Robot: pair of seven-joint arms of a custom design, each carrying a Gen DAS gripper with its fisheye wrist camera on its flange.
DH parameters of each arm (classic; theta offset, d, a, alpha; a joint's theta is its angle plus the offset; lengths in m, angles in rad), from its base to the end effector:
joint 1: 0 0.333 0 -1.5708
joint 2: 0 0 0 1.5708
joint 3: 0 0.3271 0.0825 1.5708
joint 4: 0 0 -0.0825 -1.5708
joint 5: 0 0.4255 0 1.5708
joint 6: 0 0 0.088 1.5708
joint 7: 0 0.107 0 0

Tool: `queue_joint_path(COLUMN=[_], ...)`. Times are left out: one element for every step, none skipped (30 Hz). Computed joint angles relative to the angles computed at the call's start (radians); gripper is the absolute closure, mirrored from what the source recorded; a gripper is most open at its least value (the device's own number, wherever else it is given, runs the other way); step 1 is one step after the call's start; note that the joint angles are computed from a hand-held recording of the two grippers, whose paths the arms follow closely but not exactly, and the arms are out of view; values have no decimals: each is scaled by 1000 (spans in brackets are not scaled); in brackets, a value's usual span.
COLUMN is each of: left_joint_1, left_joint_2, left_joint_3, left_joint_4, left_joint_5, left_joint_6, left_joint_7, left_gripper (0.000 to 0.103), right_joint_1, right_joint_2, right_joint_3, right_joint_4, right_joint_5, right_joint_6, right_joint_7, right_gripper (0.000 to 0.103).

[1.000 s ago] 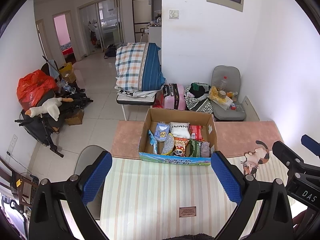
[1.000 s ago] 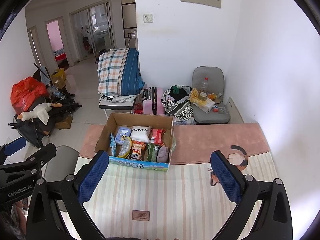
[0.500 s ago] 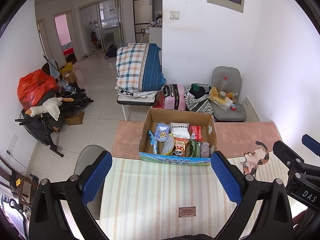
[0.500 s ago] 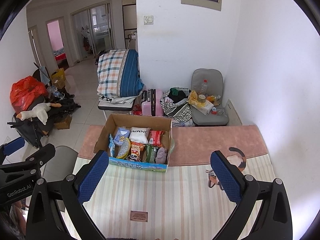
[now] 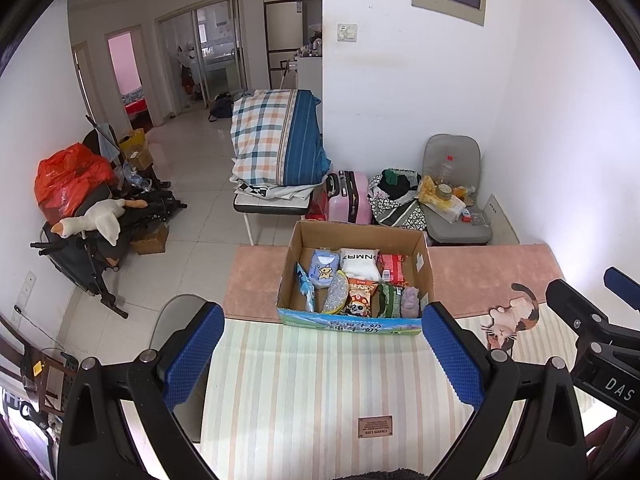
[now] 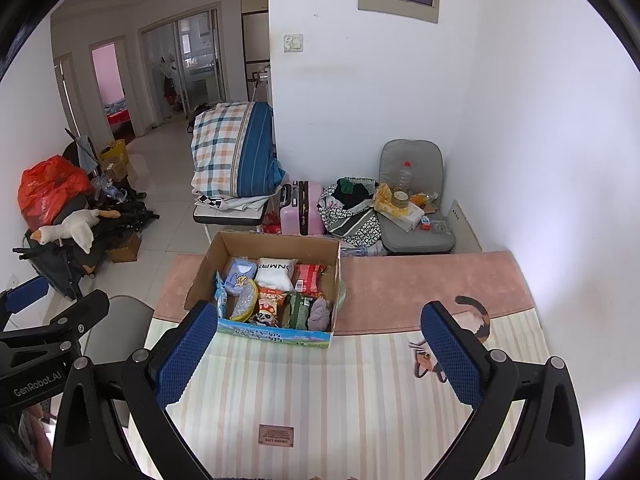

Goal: Organize soft objects

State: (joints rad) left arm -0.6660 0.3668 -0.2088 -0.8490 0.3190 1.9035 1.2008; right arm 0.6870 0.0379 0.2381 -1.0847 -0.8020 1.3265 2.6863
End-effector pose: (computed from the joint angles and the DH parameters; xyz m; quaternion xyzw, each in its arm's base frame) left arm 0.4977 -0.4897 0.8127 -0.4925 0.7932 -0.3101 0.1791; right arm 0.3966 0.3689 0.8626 -0.4815 0.7923 -0.3313 0.1755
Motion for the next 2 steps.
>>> queue_joint_path(left_joint_1=[1,-2], left_joint_2=[0,11], left_joint_3=[0,0], left_joint_4=[1,21], left_joint_5=[-1,0], left_joint_6=[-1,-9], left_joint_7=[1,2], left_gripper=[2,2], right_joint_1=[1,0], right_joint_2=[0,0], right_joint_3=[1,0], right_joint_4=[-1,-1], right_joint_5=[-1,-1], right_joint_6=[-1,-1], right_joint_7=[0,-2], right_gripper=[0,0])
